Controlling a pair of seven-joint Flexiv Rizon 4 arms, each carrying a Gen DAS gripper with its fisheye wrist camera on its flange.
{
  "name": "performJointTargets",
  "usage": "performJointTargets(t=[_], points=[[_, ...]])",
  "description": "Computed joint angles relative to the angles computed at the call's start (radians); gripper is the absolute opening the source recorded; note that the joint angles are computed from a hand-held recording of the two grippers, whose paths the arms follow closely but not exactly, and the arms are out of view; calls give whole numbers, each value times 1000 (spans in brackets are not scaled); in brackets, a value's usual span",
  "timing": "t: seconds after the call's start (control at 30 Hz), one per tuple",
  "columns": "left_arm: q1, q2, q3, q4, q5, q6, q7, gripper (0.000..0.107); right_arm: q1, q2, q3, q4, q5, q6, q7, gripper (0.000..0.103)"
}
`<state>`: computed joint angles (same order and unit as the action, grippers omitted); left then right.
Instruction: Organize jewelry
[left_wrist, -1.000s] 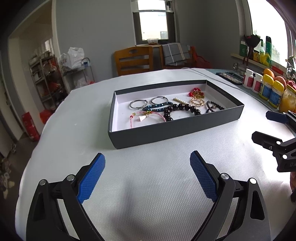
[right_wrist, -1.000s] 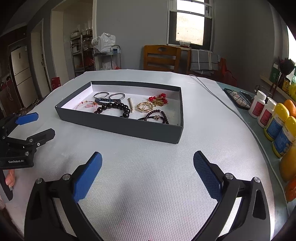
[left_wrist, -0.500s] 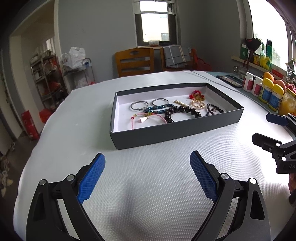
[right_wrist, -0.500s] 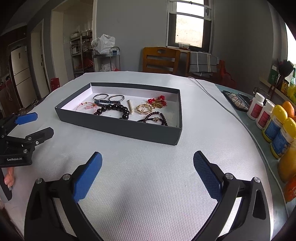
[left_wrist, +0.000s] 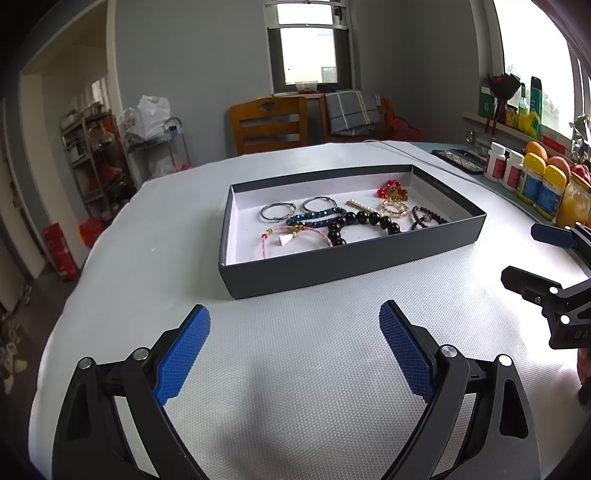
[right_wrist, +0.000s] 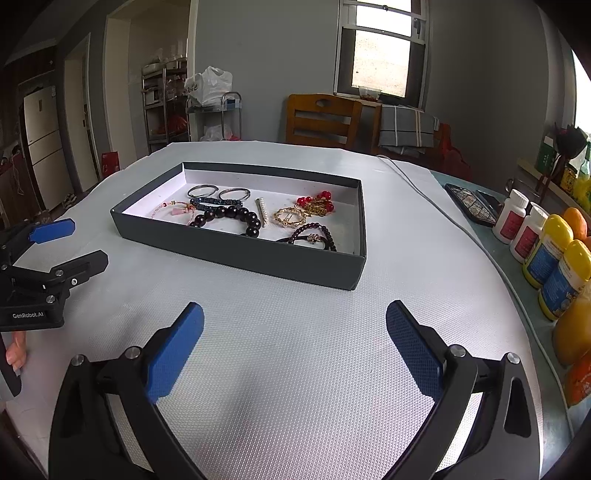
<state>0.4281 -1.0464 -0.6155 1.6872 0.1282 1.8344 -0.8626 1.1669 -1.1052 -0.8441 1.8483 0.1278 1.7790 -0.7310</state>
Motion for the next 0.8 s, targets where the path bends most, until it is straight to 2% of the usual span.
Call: performJointTargets(t=[0.8], points=[[-9,2,11,0,-6,5,-6,95,2,1,-1,-1,-4,-4,1,97]])
